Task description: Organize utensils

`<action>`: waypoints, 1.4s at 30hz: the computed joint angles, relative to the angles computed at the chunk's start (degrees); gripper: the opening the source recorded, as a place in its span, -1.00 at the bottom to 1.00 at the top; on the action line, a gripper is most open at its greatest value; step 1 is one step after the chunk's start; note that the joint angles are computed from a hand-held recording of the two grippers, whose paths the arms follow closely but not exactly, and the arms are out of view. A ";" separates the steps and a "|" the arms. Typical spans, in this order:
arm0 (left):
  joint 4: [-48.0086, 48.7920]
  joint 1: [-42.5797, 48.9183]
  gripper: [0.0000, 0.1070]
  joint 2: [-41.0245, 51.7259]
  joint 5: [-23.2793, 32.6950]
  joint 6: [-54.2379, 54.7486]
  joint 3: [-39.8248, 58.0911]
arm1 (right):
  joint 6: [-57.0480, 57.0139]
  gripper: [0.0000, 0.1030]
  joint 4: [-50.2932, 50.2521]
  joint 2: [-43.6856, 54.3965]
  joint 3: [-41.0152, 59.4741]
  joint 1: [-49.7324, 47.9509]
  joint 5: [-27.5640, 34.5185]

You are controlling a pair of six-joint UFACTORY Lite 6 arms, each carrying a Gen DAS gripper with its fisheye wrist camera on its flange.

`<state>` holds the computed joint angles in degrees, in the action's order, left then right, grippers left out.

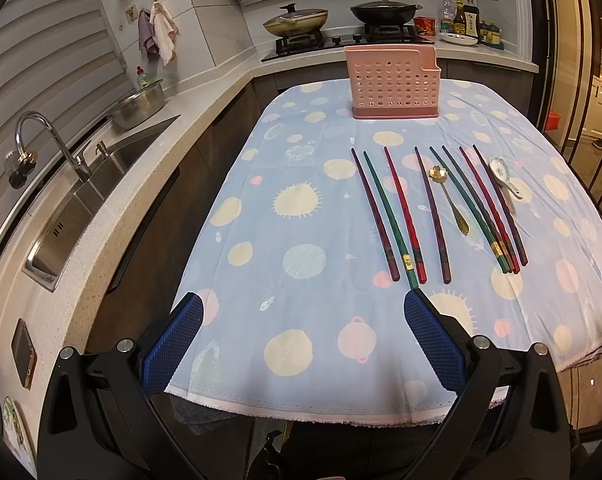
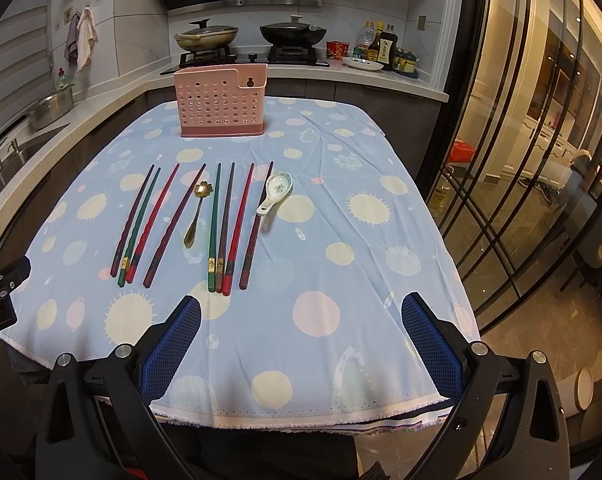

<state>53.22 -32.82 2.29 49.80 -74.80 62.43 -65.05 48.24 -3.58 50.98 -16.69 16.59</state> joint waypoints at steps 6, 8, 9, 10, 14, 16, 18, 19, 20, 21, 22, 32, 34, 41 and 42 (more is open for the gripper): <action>-0.03 -0.07 0.80 -0.07 0.01 0.04 -0.02 | -0.13 0.87 0.09 0.02 0.06 -0.09 0.14; -0.05 0.04 0.80 -0.01 -0.08 0.09 -0.01 | -0.22 0.87 0.15 -0.01 -0.02 -0.08 -0.01; -0.05 0.04 0.80 -0.01 -0.08 0.09 -0.01 | -0.83 0.87 0.73 0.01 -0.04 -0.17 0.09; -0.04 0.02 0.80 -0.01 -0.06 0.06 0.01 | -0.86 0.87 0.75 0.01 -0.07 -0.14 -0.05; -0.03 -0.09 0.80 0.25 -0.01 -0.08 0.22 | -0.74 0.87 0.86 -0.33 -0.43 0.26 -0.47; -0.06 -0.07 0.80 0.24 0.00 -0.03 0.22 | -0.98 0.87 1.05 -0.29 -0.35 0.18 -0.29; -0.01 -0.06 0.80 0.22 -0.02 -0.03 0.20 | -0.95 0.87 0.98 -0.26 -0.33 0.20 -0.34; -0.02 -0.09 0.80 0.24 0.03 -0.07 0.24 | -1.17 0.87 1.19 -0.24 -0.37 0.26 -0.28; -0.06 -0.07 0.80 0.26 0.00 -0.05 0.25 | -1.20 0.87 1.23 -0.22 -0.36 0.29 -0.27; -0.09 -0.03 0.80 0.24 -0.01 0.04 0.23 | -1.19 0.87 1.23 -0.18 -0.36 0.35 -0.33; -0.11 -0.01 0.80 0.20 -0.04 0.05 0.21 | -1.17 0.87 1.22 -0.13 -0.34 0.38 -0.33; -0.23 -0.48 0.80 0.58 0.15 -0.59 0.34 | -2.00 0.87 2.02 -0.31 -0.81 0.65 -0.58; -0.11 -0.56 0.80 0.78 0.02 -0.91 0.33 | -2.27 0.87 2.36 -0.28 -0.89 0.67 -0.64; -1.03 0.42 0.79 2.36 -1.70 -0.50 0.85 | -1.63 0.87 1.90 0.59 -0.60 0.92 -0.62; -0.89 0.69 0.79 2.48 -2.08 -0.49 0.81 | -1.29 0.87 1.58 0.73 -0.50 1.03 -0.63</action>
